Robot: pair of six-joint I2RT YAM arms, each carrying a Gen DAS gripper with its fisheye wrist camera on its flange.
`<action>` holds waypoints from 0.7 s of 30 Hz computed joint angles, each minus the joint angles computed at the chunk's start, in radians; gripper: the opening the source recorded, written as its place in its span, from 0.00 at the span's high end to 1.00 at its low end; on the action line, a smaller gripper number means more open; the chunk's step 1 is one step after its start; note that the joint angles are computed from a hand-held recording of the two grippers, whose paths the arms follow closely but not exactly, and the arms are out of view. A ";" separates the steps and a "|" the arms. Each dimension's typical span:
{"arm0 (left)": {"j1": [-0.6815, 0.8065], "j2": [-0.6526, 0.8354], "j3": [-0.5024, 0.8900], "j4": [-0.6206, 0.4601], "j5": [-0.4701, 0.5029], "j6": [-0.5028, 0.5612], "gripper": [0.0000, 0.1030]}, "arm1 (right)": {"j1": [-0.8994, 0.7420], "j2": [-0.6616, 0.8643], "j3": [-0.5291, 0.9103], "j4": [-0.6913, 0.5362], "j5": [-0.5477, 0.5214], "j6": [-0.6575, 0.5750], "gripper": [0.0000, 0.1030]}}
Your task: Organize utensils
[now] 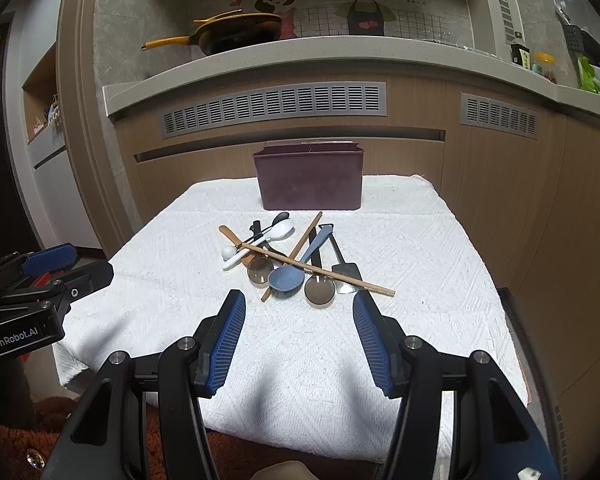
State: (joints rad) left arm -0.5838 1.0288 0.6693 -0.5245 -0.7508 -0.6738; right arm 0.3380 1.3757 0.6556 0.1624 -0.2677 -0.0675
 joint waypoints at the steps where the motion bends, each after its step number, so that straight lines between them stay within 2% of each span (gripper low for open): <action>1: -0.001 0.001 0.000 0.000 0.000 -0.001 0.31 | 0.000 0.000 0.000 0.000 -0.001 -0.001 0.48; 21: -0.008 0.014 0.000 0.004 -0.003 -0.010 0.31 | 0.000 0.013 0.009 -0.011 0.002 -0.003 0.48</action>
State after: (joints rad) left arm -0.5920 1.0423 0.6697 -0.5209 -0.7536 -0.6833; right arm 0.3384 1.3890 0.6649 0.1511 -0.2653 -0.0705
